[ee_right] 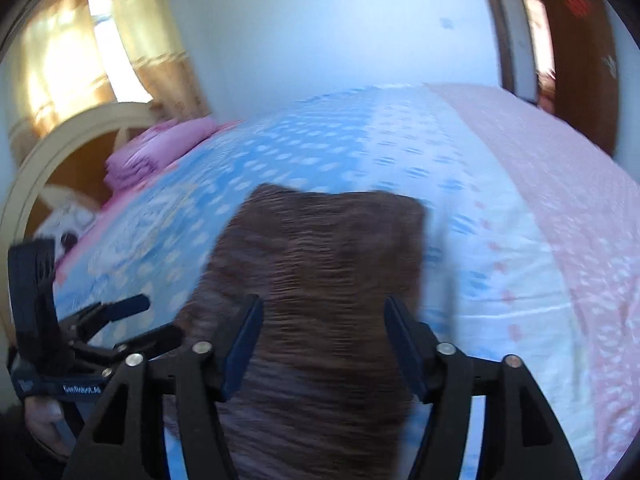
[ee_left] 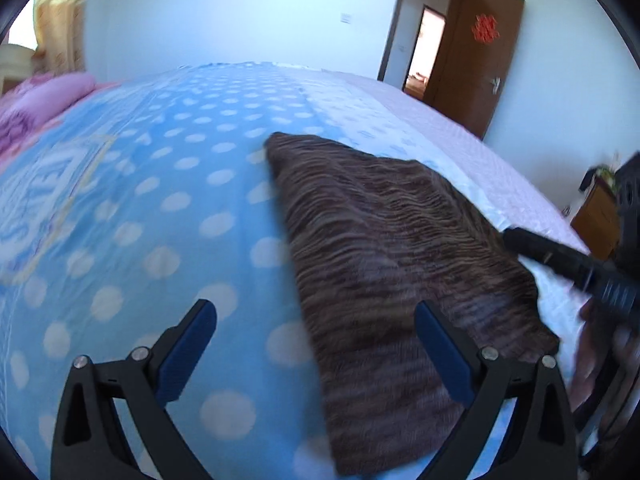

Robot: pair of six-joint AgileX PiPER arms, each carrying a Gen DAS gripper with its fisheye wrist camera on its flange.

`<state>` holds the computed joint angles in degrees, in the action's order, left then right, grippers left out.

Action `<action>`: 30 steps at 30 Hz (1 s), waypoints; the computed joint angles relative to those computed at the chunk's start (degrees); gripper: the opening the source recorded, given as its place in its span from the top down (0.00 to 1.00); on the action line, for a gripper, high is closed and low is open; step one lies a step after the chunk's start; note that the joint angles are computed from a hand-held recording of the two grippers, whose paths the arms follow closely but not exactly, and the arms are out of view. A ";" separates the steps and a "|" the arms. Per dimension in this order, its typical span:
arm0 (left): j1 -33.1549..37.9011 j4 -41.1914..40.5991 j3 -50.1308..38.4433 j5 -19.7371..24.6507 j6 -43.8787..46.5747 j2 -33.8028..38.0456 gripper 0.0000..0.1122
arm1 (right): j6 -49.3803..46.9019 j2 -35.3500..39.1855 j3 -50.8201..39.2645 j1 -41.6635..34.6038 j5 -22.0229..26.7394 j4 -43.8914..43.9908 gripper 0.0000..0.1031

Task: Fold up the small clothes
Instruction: 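Lower both tools to one edge of the folded sweater and close them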

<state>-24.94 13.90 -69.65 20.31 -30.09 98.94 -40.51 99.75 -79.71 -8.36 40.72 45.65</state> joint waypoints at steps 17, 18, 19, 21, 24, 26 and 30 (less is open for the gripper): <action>2.03 -12.09 -5.38 4.51 9.79 5.99 0.08 | 14.45 28.35 -34.26 -5.02 19.27 4.87 0.37; 2.05 -12.42 -5.37 4.50 10.18 6.04 0.08 | 14.99 28.99 -35.27 -4.95 19.53 5.00 0.37; 2.03 -12.60 -5.35 4.52 10.32 6.00 0.08 | 15.60 29.81 -36.65 -4.61 19.65 4.94 0.37; 2.15 -13.38 -5.24 4.36 11.13 5.99 0.08 | 15.73 31.33 -39.30 -3.84 20.59 4.75 0.38; 2.35 -14.30 -5.44 4.30 12.15 6.18 0.08 | 15.57 33.57 -42.92 -3.01 22.34 4.44 0.47; 2.34 -14.59 -5.25 4.20 12.43 6.05 0.08 | 16.04 35.70 -45.85 -2.91 25.14 4.69 0.59; 2.54 -16.13 -5.10 3.87 14.17 6.00 0.08 | 16.94 38.07 -48.80 -3.93 27.61 6.87 0.65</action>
<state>-22.39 -2.23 -74.75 24.18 -15.92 104.94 -23.57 137.82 -128.51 -12.29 68.33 52.52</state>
